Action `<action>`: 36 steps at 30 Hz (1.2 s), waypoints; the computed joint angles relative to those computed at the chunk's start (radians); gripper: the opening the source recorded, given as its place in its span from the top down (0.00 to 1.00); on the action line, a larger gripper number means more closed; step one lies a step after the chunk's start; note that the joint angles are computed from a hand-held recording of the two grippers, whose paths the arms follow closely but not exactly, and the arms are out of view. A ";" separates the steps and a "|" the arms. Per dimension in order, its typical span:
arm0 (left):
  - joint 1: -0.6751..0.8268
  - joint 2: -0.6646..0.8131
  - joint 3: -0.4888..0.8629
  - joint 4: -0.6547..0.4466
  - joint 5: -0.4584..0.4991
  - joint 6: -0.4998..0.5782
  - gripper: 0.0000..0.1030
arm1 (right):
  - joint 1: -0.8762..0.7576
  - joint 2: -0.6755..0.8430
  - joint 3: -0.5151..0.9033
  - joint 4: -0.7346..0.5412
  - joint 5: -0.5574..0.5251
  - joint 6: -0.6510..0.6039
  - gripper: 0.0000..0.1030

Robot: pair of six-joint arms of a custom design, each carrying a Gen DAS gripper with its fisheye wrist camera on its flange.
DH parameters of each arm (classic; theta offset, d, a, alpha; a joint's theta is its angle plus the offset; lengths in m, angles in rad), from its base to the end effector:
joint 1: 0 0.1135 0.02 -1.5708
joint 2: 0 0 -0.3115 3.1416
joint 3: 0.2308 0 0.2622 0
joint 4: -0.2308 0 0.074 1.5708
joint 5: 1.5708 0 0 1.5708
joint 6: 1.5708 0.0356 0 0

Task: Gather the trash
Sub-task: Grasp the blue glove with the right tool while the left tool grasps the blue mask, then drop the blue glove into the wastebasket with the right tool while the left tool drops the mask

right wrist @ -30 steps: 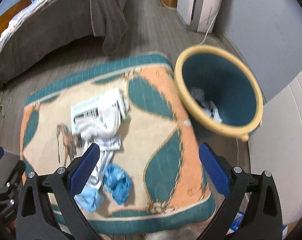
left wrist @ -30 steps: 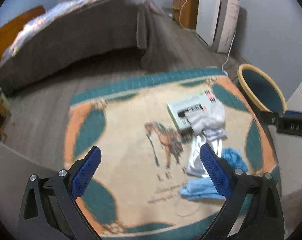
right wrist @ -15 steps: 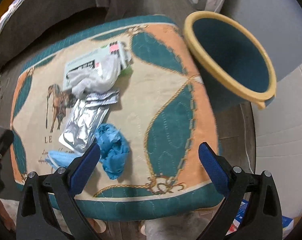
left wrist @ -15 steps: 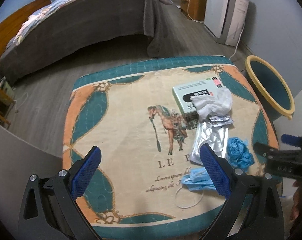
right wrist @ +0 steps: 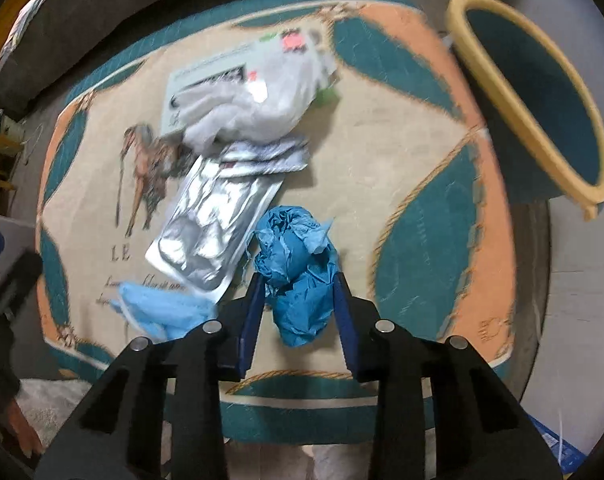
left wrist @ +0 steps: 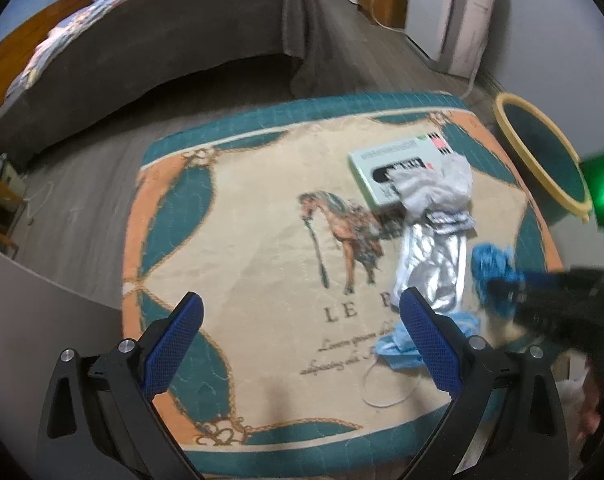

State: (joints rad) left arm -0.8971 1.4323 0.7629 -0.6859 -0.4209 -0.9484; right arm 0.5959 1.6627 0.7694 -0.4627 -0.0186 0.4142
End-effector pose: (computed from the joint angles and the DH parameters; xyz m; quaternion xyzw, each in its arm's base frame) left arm 0.1593 -0.1763 0.2066 -0.0474 0.9714 0.0415 0.2291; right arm 0.2303 0.1570 0.1553 -0.0912 0.9900 0.0600 0.0893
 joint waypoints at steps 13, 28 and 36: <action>-0.133 0.173 0.044 0.162 0.096 0.058 0.06 | -0.115 -0.082 -0.023 -0.010 0.075 0.062 0.68; -0.109 0.227 0.043 0.245 0.244 0.166 0.73 | -0.129 -0.082 -0.013 -0.006 0.041 0.018 0.68; -0.082 0.107 0.039 0.229 0.179 0.166 0.85 | -0.117 -0.128 0.014 -0.018 0.053 -0.001 0.68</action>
